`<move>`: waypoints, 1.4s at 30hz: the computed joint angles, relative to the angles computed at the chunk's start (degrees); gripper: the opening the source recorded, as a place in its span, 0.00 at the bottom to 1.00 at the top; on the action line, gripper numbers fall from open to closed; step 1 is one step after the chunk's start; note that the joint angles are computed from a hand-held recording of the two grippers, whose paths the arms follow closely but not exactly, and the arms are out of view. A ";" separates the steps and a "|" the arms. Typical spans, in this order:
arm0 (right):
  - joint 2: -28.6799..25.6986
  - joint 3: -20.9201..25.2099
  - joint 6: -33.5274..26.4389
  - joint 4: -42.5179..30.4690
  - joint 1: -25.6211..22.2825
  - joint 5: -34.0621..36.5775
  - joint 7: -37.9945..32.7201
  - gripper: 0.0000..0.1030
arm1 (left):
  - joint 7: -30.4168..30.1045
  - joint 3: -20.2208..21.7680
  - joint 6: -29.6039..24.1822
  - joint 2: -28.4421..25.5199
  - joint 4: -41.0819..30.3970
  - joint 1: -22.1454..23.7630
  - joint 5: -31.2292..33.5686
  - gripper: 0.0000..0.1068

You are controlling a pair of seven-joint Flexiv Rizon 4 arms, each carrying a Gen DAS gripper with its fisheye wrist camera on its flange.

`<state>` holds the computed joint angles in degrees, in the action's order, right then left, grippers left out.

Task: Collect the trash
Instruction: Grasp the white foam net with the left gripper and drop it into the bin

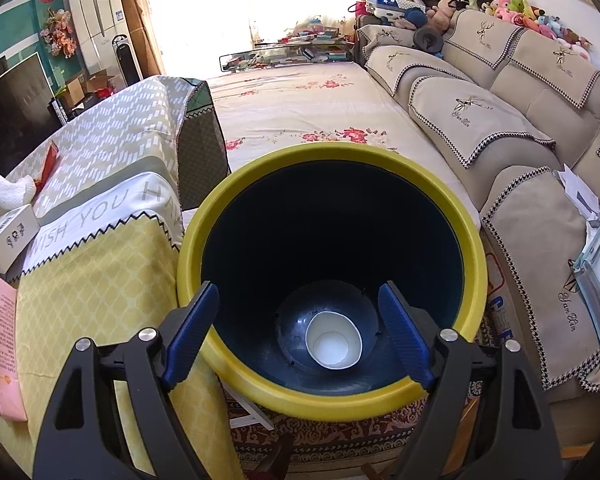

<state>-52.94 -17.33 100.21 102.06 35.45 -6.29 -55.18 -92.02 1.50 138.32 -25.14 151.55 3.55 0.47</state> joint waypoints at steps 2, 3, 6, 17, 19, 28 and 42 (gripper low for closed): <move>0.60 -0.64 1.65 1.55 0.72 0.79 -0.21 0.76 | -0.36 -0.32 0.48 1.67 0.45 -0.19 0.40 0.19; 1.04 -0.97 2.46 2.37 1.05 1.28 -0.47 0.76 | -0.23 -0.55 0.09 2.87 0.66 -1.00 -0.10 0.19; 2.21 -1.86 5.22 4.77 2.10 3.40 -1.66 0.78 | -0.17 -2.11 -3.22 5.76 -0.53 -2.36 0.08 0.19; 5.27 -4.56 13.51 12.33 3.34 15.91 -6.88 0.81 | -3.24 -17.94 -24.62 -0.05 -23.20 -0.56 9.61 0.20; 5.75 -3.04 14.81 13.11 1.19 17.22 -7.57 0.81 | -0.89 -19.56 -28.08 -3.30 -28.49 -2.55 8.50 0.20; 6.40 4.34 17.21 14.62 -8.43 17.63 -9.66 0.81 | 10.95 -18.68 -45.94 -22.77 -59.09 -16.92 -2.97 0.20; 5.65 6.62 15.89 13.67 -11.23 16.22 -9.16 0.82 | 8.16 -7.06 -60.12 -35.07 -81.82 -28.02 -10.63 0.78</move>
